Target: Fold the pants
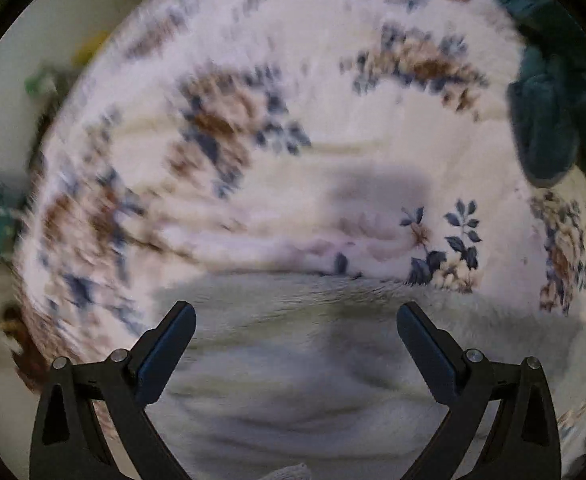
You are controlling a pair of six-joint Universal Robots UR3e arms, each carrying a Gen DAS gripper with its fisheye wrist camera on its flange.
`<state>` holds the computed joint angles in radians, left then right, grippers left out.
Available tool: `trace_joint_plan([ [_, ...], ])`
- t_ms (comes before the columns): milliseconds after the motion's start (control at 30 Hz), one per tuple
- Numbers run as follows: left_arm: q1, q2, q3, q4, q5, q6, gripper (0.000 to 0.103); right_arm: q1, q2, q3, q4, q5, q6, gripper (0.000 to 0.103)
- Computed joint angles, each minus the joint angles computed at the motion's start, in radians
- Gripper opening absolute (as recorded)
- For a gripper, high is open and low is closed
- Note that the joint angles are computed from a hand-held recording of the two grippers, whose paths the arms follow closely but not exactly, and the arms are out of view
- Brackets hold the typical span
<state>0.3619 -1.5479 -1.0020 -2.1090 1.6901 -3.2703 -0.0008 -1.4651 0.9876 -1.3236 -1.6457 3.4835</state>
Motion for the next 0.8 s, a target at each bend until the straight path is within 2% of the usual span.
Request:
trace_joint_plan([
  [200, 0.050, -0.080, -0.223, 0.149, -0.075, -0.158, 0.103, -0.100, 0.166, 0.200, -0.275, -0.009, 0.084, 0.103],
  [333, 0.072, -0.107, -0.318, 0.202, -0.069, -0.241, 0.102, -0.171, 0.251, 0.241, -0.363, -0.015, 0.146, 0.103],
  [433, 0.098, -0.078, -0.404, 0.250, -0.081, -0.276, 0.087, -0.205, 0.315, 0.245, -0.394, -0.016, 0.189, 0.103],
  [500, 0.111, -0.026, -0.465, 0.291, -0.090, -0.287, 0.073, -0.226, 0.335, 0.270, -0.418, 0.002, 0.203, 0.097],
  [533, 0.117, 0.010, -0.494, 0.310, -0.100, -0.279, 0.059, -0.239, 0.332, 0.297, -0.439, 0.022, 0.202, 0.096],
  [567, 0.116, 0.032, -0.505, 0.316, -0.099, -0.270, 0.036, -0.246, 0.317, 0.330, -0.472, 0.035, 0.196, 0.090],
  [633, 0.123, 0.103, -0.522, 0.325, -0.103, -0.236, 0.005, -0.242, 0.294, 0.361, -0.512, 0.024, 0.170, 0.069],
  [700, 0.161, 0.175, -0.525, 0.295, -0.150, -0.195, 0.004, -0.235, 0.269, 0.381, -0.540, 0.000, 0.125, 0.021],
  [733, 0.182, 0.207, -0.520, 0.272, -0.168, -0.175, 0.002, -0.236, 0.245, 0.397, -0.550, -0.010, 0.107, 0.014],
  [800, 0.217, 0.276, -0.477, 0.205, -0.193, -0.121, 0.000, -0.265, 0.164, 0.461, -0.581, 0.024, 0.066, 0.011],
])
